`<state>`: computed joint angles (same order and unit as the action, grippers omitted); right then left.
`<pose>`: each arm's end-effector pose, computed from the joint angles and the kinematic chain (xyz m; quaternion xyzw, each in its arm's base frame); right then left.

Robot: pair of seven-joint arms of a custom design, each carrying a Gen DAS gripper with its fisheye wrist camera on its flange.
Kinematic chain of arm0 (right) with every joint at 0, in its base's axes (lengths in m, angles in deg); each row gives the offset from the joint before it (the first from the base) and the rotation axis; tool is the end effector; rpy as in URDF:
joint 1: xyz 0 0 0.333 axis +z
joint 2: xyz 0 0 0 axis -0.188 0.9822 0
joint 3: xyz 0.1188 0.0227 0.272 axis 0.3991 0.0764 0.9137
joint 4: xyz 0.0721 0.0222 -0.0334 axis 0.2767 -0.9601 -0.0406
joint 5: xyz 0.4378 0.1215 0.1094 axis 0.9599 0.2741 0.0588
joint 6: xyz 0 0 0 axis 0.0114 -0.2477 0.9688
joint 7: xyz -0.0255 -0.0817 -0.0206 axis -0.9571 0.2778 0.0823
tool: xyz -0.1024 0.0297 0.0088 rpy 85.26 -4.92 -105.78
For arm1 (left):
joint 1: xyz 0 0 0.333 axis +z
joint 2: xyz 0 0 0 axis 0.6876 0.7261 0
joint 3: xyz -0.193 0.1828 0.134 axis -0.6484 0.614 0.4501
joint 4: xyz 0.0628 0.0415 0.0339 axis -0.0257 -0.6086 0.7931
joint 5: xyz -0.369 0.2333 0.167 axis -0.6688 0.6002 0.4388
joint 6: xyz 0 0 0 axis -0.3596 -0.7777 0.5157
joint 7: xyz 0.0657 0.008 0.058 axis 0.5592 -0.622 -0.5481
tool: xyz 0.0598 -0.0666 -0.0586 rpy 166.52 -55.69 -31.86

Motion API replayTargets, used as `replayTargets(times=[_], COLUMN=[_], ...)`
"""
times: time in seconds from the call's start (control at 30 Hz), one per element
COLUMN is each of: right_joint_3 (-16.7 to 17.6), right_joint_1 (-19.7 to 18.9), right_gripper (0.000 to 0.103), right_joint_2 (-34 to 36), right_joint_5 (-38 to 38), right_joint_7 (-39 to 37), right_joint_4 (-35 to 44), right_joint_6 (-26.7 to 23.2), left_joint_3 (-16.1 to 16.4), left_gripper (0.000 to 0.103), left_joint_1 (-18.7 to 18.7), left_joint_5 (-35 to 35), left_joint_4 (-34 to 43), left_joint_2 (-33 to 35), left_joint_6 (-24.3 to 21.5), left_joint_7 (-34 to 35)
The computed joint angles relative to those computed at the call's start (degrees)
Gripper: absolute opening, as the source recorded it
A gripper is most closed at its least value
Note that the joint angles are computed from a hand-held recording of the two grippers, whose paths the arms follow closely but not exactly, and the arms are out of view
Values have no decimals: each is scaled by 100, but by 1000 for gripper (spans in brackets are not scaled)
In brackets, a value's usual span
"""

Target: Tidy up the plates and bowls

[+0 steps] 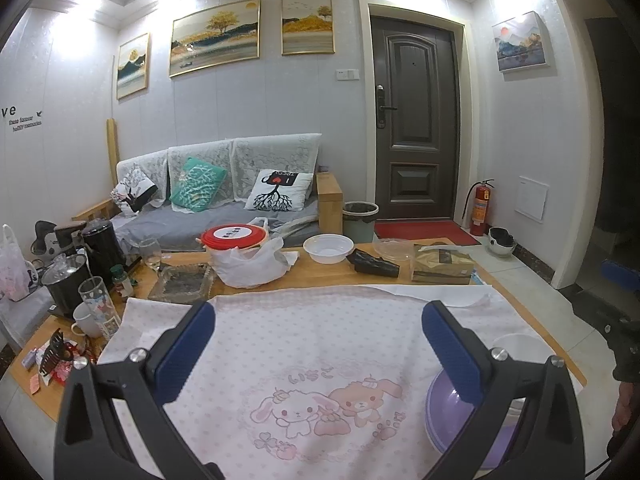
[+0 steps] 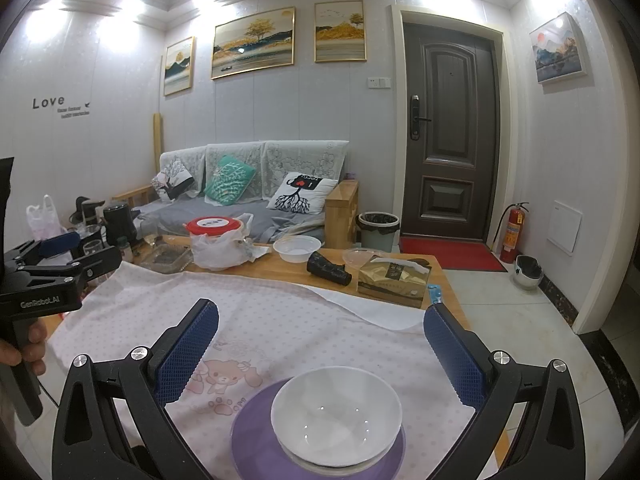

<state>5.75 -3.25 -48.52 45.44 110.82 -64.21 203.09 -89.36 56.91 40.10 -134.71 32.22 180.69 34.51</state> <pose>0.5044 0.2303 0.6412 -0.6335 0.5242 -0.3654 0.4362 0.5076 -0.1749 0.6207 -0.5643 0.6061 -0.3979 0.3947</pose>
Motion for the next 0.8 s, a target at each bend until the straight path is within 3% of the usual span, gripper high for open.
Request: replayTargets(times=[0.37,0.8], right_joint_3=[0,54], right_joint_1=[2,5], right_gripper=[102,102], right_joint_2=[-11,-65], right_joint_5=[9,-3], right_joint_7=[-18,34], right_joint_4=[-16,-90], right_joint_6=[-4,-7], left_joint_3=[244,286], left_gripper=[102,102], left_joint_1=[-333,-451], left_joint_5=[-159,-325], left_joint_4=[-34,-100], left_joint_2=[37,-35], left_joint_6=[-47,-34], left_joint_7=[241,441])
